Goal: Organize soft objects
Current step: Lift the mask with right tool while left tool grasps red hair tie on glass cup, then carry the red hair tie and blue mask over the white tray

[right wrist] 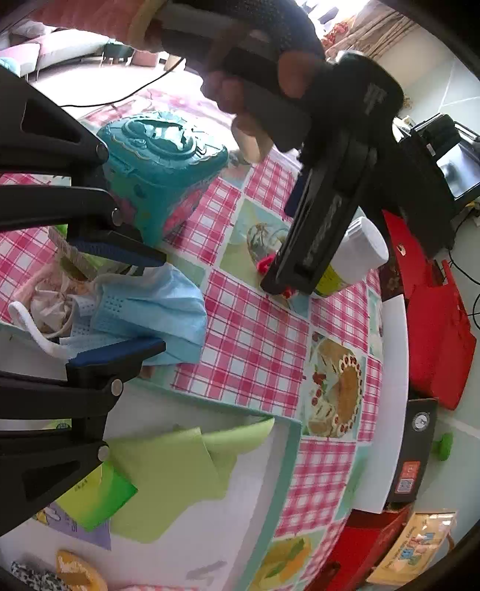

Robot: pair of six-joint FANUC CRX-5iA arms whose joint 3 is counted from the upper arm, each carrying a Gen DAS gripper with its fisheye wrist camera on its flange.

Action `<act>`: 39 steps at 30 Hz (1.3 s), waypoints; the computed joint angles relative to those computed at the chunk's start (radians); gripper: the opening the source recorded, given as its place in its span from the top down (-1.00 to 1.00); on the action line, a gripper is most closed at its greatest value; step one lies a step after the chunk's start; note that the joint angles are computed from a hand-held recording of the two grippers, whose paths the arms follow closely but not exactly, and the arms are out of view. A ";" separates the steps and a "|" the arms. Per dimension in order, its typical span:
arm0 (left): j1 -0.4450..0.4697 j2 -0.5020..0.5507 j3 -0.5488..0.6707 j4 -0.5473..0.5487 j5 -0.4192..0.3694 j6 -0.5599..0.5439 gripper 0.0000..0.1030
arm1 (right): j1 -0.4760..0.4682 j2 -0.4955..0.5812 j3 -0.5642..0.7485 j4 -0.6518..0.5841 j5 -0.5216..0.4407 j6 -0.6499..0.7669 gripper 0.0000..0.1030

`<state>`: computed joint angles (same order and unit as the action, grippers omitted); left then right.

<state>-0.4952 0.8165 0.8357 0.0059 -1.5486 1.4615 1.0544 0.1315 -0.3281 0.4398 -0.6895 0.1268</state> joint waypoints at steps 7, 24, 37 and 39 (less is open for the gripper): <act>-0.018 0.059 0.085 -0.020 -0.024 0.009 -0.72 | -0.006 0.008 0.011 -0.025 0.000 0.022 0.16; -0.026 0.157 0.214 -0.007 -0.088 0.042 0.39 | -0.016 0.022 0.035 -0.080 -0.007 0.089 0.16; 0.024 -0.052 -0.096 0.045 0.098 0.074 0.44 | -0.006 0.035 0.037 -0.041 -0.038 0.088 0.05; 0.032 -0.093 -0.152 0.069 0.140 0.080 0.44 | -0.006 0.033 0.030 -0.028 -0.036 0.079 0.12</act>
